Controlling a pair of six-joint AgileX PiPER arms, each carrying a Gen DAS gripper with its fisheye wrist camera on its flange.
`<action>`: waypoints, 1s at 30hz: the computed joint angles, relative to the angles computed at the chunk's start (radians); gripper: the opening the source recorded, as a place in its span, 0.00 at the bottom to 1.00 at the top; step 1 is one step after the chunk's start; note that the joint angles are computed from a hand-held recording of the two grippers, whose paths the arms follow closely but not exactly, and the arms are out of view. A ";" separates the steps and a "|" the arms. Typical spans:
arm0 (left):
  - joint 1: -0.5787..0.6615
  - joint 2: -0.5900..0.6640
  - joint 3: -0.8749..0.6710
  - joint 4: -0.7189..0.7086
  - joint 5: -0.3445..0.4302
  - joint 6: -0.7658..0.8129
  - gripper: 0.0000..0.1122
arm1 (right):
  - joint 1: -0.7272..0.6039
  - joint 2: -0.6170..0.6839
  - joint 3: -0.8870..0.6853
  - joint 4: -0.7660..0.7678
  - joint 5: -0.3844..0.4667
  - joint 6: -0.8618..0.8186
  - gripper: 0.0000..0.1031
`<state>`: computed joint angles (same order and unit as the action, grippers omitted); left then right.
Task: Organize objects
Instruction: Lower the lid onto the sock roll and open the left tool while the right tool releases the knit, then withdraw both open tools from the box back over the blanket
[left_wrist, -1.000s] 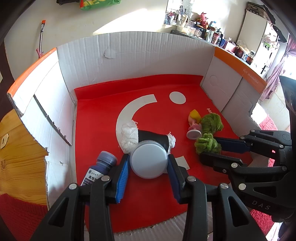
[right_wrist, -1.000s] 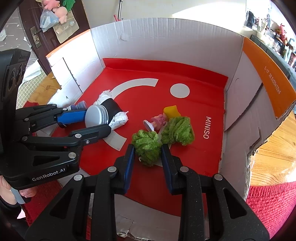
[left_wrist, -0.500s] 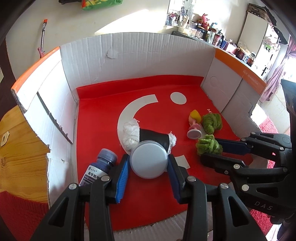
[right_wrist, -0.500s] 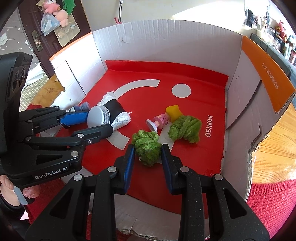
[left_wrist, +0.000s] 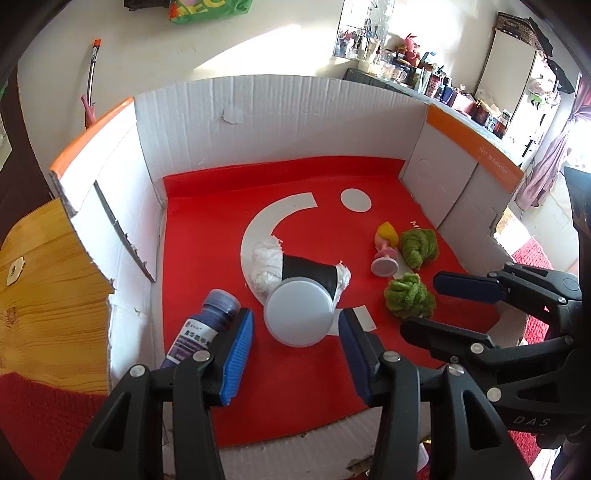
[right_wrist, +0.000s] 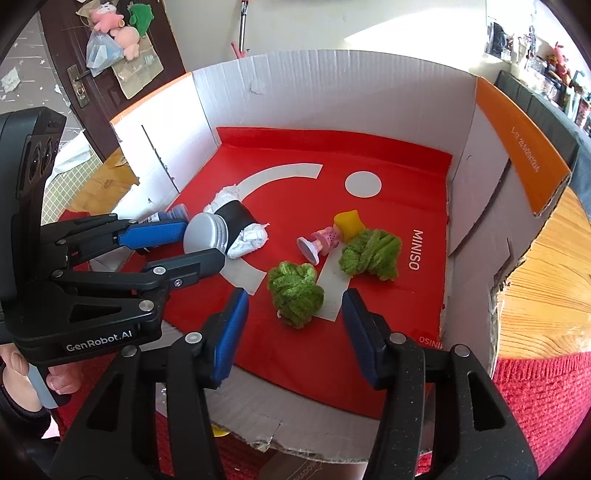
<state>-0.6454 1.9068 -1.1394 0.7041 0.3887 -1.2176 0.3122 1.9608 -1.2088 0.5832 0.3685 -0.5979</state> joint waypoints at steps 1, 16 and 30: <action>-0.001 0.000 0.000 0.002 0.002 -0.003 0.45 | 0.001 -0.002 0.002 0.000 -0.002 -0.001 0.50; -0.034 -0.043 0.042 0.110 0.022 -0.134 0.60 | -0.004 -0.054 0.064 0.067 -0.027 -0.057 0.55; -0.084 -0.088 0.078 0.216 0.072 -0.261 0.67 | 0.018 -0.130 0.156 0.088 -0.095 -0.081 0.67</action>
